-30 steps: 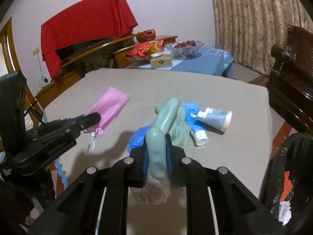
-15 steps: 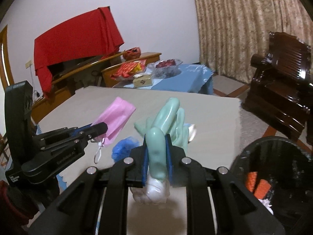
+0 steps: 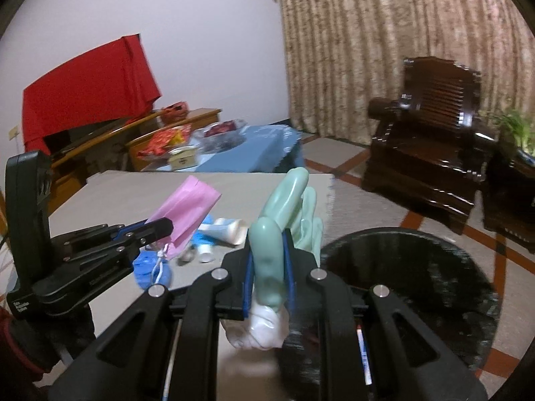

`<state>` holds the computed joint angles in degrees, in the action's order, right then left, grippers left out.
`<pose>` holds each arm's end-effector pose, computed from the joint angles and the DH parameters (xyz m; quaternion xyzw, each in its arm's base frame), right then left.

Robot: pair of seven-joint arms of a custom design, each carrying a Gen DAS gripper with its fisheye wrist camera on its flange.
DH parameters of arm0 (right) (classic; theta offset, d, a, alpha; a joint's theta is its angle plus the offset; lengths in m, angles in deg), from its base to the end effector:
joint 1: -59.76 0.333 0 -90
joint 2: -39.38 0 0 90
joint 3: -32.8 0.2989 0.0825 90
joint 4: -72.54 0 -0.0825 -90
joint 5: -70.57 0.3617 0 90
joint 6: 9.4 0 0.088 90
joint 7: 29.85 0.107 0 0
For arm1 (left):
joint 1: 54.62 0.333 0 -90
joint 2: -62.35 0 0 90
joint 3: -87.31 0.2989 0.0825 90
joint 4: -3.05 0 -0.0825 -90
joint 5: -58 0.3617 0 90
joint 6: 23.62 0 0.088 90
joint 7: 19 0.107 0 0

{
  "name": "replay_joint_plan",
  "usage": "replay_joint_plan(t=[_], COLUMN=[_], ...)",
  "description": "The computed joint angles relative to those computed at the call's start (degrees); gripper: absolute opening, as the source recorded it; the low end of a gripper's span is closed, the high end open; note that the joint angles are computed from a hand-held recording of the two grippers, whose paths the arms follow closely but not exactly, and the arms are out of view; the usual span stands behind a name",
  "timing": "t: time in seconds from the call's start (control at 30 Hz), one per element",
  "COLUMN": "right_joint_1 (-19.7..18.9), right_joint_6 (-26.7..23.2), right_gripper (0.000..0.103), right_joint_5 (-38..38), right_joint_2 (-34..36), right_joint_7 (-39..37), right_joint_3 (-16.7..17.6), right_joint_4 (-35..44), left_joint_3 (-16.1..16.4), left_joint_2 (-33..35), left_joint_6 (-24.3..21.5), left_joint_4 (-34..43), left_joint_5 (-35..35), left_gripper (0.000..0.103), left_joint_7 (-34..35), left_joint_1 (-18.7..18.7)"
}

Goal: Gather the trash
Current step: 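Carry the pink mask and green glove to the bin and release both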

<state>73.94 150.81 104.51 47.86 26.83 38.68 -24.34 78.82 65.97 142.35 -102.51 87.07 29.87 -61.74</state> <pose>0.6043 0.1879 0.6030 -0.7407 0.4578 -0.2077 0.4456 0.5756 -0.1881 0.5938 -0.6232 0.6093 -0.3948 0.2906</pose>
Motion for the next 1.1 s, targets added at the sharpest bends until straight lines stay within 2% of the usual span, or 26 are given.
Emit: replay_joint_plan(t=[0.3,0.6,0.9,0.97,1.03,1.1], right_joint_1=[-3.0,-5.2,-6.4,-6.2,-6.4,-6.6], right_joint_6=[1.4,3.1,3.8,4.2,3.7,4.1], right_gripper=[0.015,0.015,0.017,0.02,0.022,0.041], right_joint_5=[-1.7,-3.6,-8.4,-11.1,-12.6,-13.8], right_joint_2=[-0.5,-0.4,0.8,1.0,1.1,1.2], right_joint_7=[1.5,3.8,9.3,12.1,13.7,15.2], right_joint_3=[-2.5,-3.8,-5.2,-6.0,-6.4,-6.5], right_joint_4=[-1.5,-3.4,-4.3,-4.9,-5.2,-5.4], left_joint_3=[-2.2,-2.5,-4.4,-4.8,-4.4,-4.2], left_joint_2=[9.1,16.8,25.7,26.3,26.6,26.3], left_joint_6=[-1.7,-3.9,-8.1,-8.2,-8.2,-7.7], left_joint_4=[10.7,20.4,32.4,33.0,33.1,32.7], left_joint_5=[-5.5,-8.8,-13.3,-14.7,-15.4,-15.9], left_gripper=[0.008,0.008,0.009,0.018,0.042,0.049], left_joint_7=[7.7,12.9,20.3,21.6,22.0,22.0], left_joint_1=[-3.1,-6.6,-8.3,-8.3,-8.6,-8.7])
